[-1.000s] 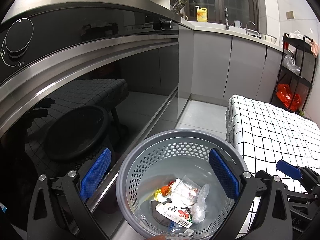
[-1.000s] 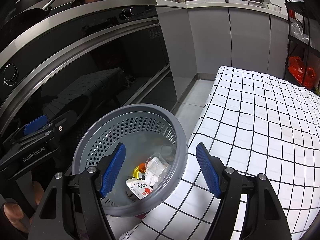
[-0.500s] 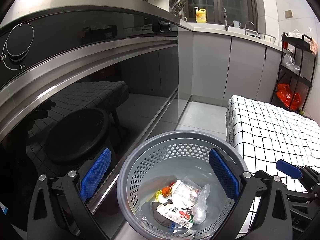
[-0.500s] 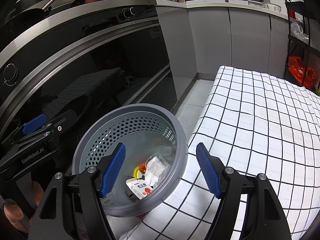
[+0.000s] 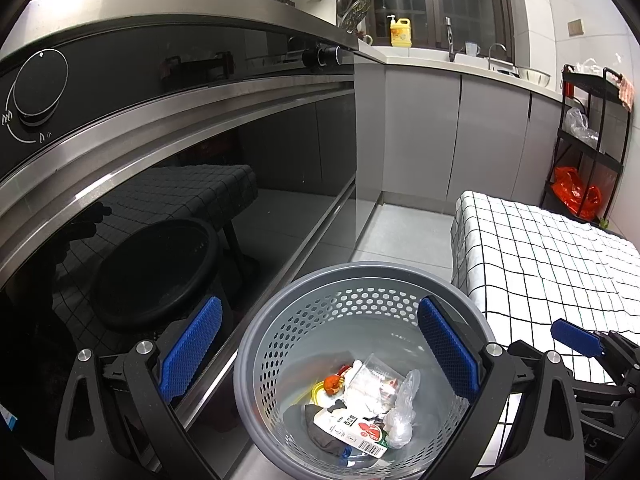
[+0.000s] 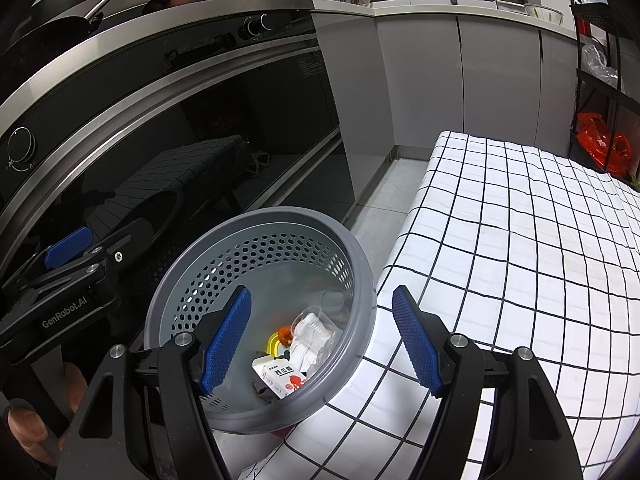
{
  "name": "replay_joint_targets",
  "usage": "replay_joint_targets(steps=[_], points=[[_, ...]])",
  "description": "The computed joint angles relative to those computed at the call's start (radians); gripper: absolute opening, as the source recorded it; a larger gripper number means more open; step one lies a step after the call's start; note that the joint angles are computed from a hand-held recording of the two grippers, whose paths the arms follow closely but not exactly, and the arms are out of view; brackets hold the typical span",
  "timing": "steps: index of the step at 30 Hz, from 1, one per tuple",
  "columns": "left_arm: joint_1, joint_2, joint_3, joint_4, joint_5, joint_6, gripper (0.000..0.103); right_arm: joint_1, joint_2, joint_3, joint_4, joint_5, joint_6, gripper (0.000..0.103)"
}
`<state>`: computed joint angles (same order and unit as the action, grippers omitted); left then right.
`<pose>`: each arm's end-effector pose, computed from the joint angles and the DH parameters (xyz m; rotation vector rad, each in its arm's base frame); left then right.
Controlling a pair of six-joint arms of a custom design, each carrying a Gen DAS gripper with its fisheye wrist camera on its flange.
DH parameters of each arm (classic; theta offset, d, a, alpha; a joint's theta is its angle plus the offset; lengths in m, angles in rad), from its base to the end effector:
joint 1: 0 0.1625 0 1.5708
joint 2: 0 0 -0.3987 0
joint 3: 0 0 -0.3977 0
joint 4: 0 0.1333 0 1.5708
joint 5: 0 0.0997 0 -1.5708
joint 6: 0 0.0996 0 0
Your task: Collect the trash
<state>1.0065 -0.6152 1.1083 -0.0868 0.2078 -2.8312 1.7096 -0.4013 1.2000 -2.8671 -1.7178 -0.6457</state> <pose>-0.1555 -0.6772 0.1046 -0.0959 1.8012 -1.2025 0.2254 -0.7552 -0.0057 1.0248 -2.6145 0.6387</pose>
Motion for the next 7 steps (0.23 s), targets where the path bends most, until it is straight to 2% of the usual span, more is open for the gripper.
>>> replay_joint_targets(steps=[7], points=[[0.001, 0.001, -0.003, 0.007, 0.000, -0.005, 0.096, 0.000, 0.000, 0.000, 0.001, 0.000, 0.000, 0.070]])
